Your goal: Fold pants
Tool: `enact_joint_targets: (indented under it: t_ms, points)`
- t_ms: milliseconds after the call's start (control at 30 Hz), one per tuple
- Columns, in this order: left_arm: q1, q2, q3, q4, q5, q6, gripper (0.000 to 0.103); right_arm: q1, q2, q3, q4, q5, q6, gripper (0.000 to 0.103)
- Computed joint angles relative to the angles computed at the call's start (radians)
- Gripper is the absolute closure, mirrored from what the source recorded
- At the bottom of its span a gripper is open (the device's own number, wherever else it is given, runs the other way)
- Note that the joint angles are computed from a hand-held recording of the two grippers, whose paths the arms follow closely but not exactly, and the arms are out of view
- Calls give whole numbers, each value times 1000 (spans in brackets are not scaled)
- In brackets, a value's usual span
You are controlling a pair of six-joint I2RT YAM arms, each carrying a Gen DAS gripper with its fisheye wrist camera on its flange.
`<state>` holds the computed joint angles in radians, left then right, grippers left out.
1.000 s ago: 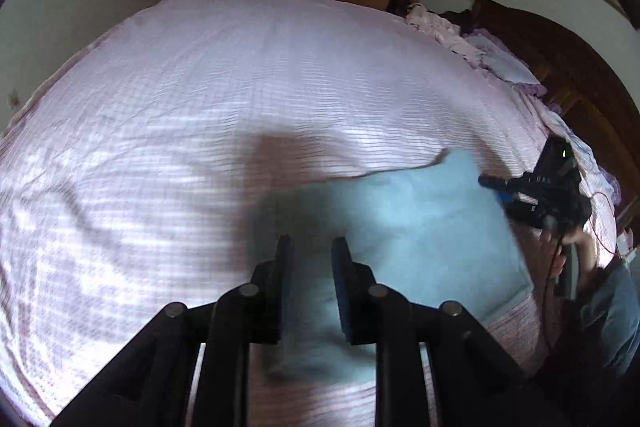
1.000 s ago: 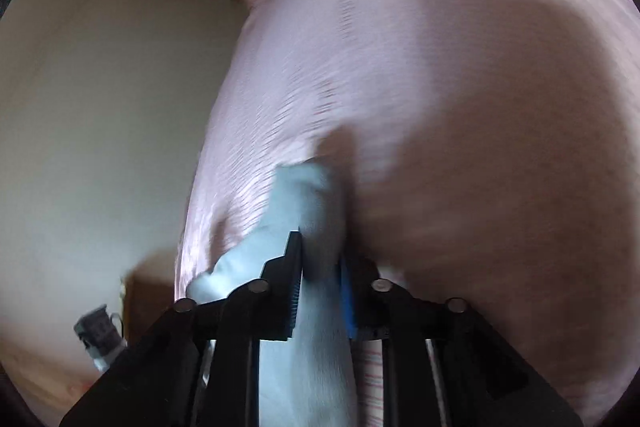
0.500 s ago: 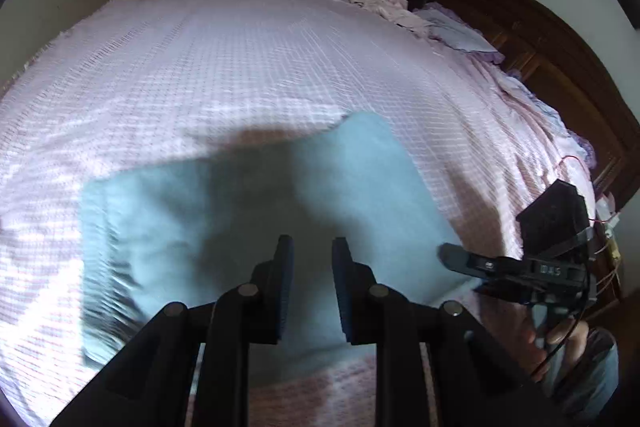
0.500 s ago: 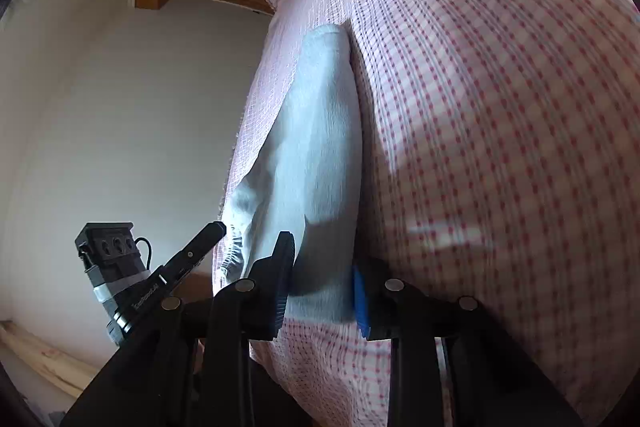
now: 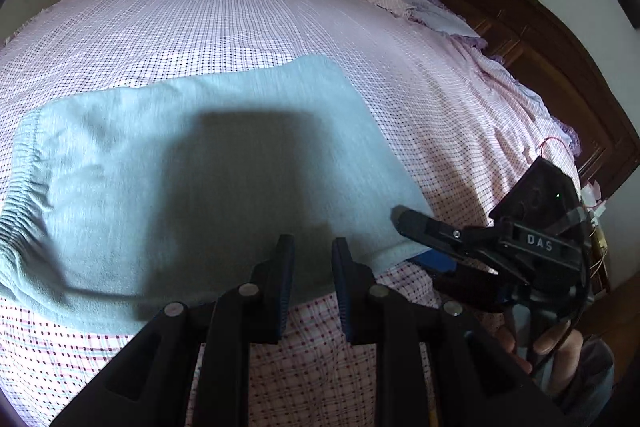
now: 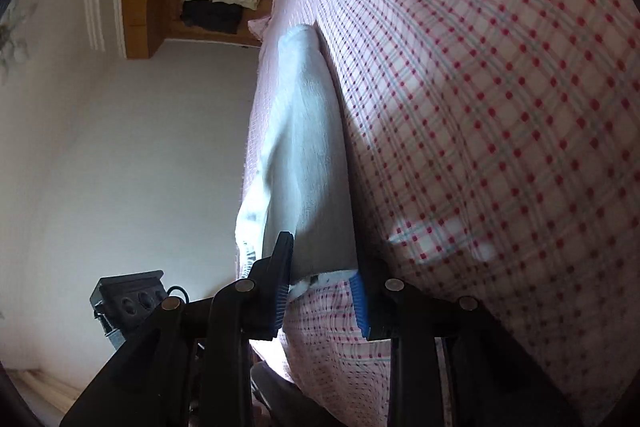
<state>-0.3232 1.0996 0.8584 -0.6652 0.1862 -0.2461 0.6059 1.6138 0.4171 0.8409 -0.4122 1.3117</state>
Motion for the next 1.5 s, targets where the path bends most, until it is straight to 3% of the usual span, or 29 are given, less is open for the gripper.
enact_joint_targets:
  t_ms: [133,300,367,400,433,500,600,767,933,1000,1067,1133,1200,1233,1367,1500]
  points:
    - [3,-8,0,-1,1,-4,83,-24,-22,-62,97,52,32,84]
    - [18,-26,-33,-6,22,-7,86,24,-42,-67,85,165,17,84]
    - [3,-61,-49,-5,14,-21,90,66,-71,-61,37,240,-2,86]
    - [-21,-72,-57,0,-21,-20,92,92,-91,-40,-30,282,-18,94]
    - [-40,-74,-71,10,-59,-24,98,120,-123,-7,-148,339,-57,96]
    - [-45,-55,-104,33,-96,-49,103,142,-111,56,-243,381,-101,96]
    - [-27,-62,-142,83,-73,-83,103,160,-112,73,-274,409,-101,96]
    - [-47,-106,-72,32,-114,-99,102,169,-100,97,-290,432,-86,96]
    - [-16,43,30,70,-180,-89,102,161,-77,104,-249,420,-54,96]
    - [-22,183,20,123,-209,-85,103,151,-72,113,-258,405,-82,98]
    - [-42,177,-35,206,-247,-82,102,156,-71,134,-284,403,-100,99]
    - [-47,120,-25,159,-236,-120,103,200,-112,202,-447,497,-186,99]
    - [-29,15,-65,160,-154,-168,103,239,-132,279,-592,588,-276,99]
    - [-46,-8,-79,149,-170,-186,102,254,-129,317,-647,619,-308,99]
    - [-67,48,-157,227,-181,-191,101,287,-94,431,-763,663,-389,100]
    - [75,-28,-93,102,-1,-162,101,374,-54,577,-938,852,-502,100]
